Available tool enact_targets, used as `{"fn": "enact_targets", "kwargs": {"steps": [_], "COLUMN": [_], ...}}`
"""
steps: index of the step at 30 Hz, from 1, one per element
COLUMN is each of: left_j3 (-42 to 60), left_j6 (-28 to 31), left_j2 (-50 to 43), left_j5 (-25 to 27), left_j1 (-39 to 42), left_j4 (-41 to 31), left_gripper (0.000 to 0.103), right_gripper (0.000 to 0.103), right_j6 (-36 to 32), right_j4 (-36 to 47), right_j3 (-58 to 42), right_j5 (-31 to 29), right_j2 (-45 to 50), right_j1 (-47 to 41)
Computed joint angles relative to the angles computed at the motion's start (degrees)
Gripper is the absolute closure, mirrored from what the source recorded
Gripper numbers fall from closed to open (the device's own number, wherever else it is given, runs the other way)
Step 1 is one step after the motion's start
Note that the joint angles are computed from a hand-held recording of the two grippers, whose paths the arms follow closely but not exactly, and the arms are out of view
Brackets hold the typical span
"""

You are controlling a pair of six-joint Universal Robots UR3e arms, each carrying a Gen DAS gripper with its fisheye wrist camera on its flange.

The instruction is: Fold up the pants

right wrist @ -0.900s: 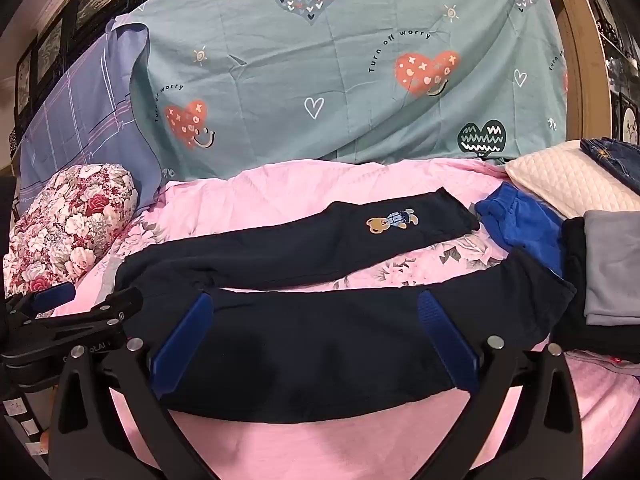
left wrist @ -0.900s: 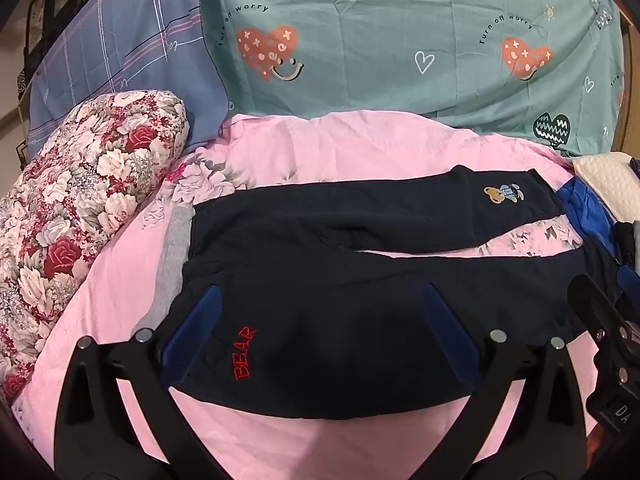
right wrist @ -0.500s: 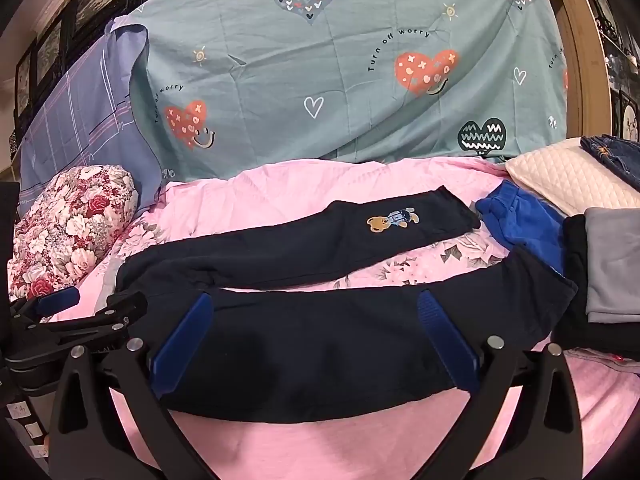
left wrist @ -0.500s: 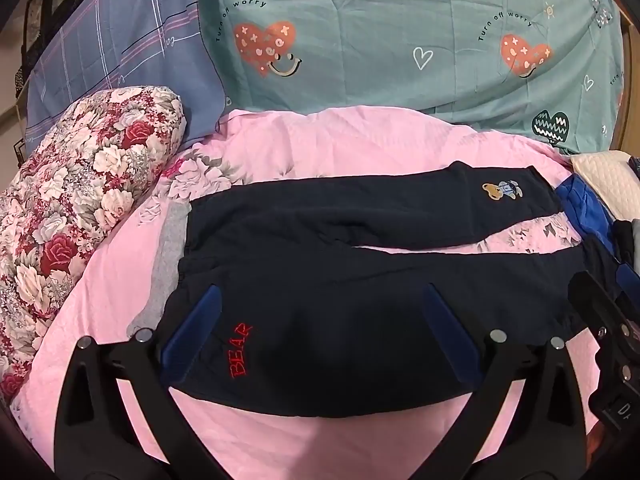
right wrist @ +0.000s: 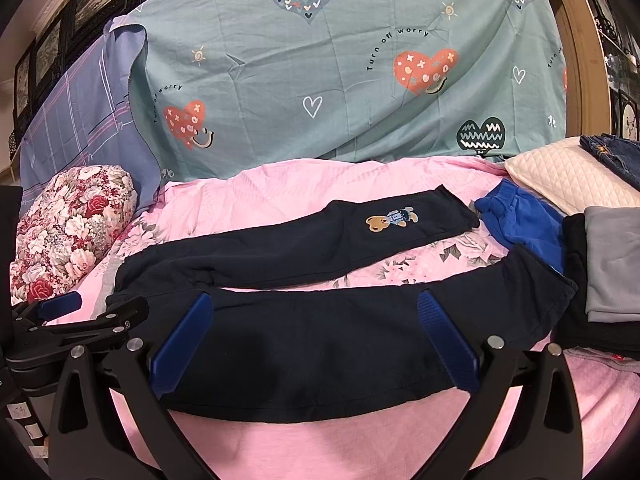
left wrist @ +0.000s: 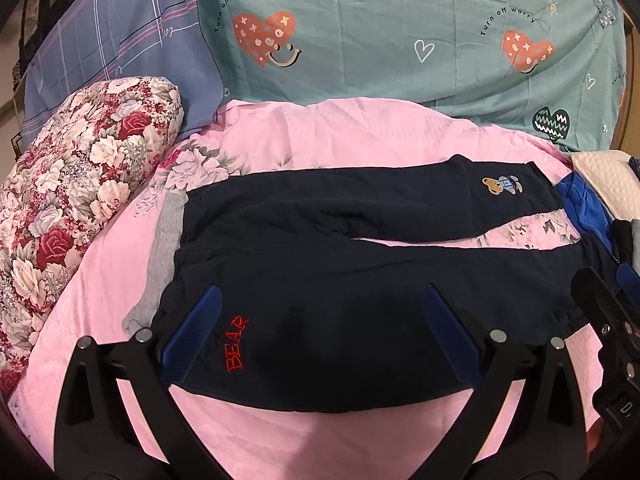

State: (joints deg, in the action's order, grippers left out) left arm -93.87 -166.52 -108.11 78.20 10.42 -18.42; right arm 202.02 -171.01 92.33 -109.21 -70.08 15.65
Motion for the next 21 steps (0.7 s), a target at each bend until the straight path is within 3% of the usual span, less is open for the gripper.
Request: {"fn": "enact_targets", "kwargs": {"steps": [21], "left_j3": [1.49], "left_j6": [0.29], "left_j2": [-1.77], "left_j5": [1.42], "left_j1": [-0.08], "left_j4": [-1.08], "left_gripper": [0.002], "right_gripper": [0.001], "right_j6": [0.04], "right_j4": [-0.22], "right_j3": [0.87], "right_j5": [0.33], "right_j2": [-0.01], "right_j1": [-0.24]}}
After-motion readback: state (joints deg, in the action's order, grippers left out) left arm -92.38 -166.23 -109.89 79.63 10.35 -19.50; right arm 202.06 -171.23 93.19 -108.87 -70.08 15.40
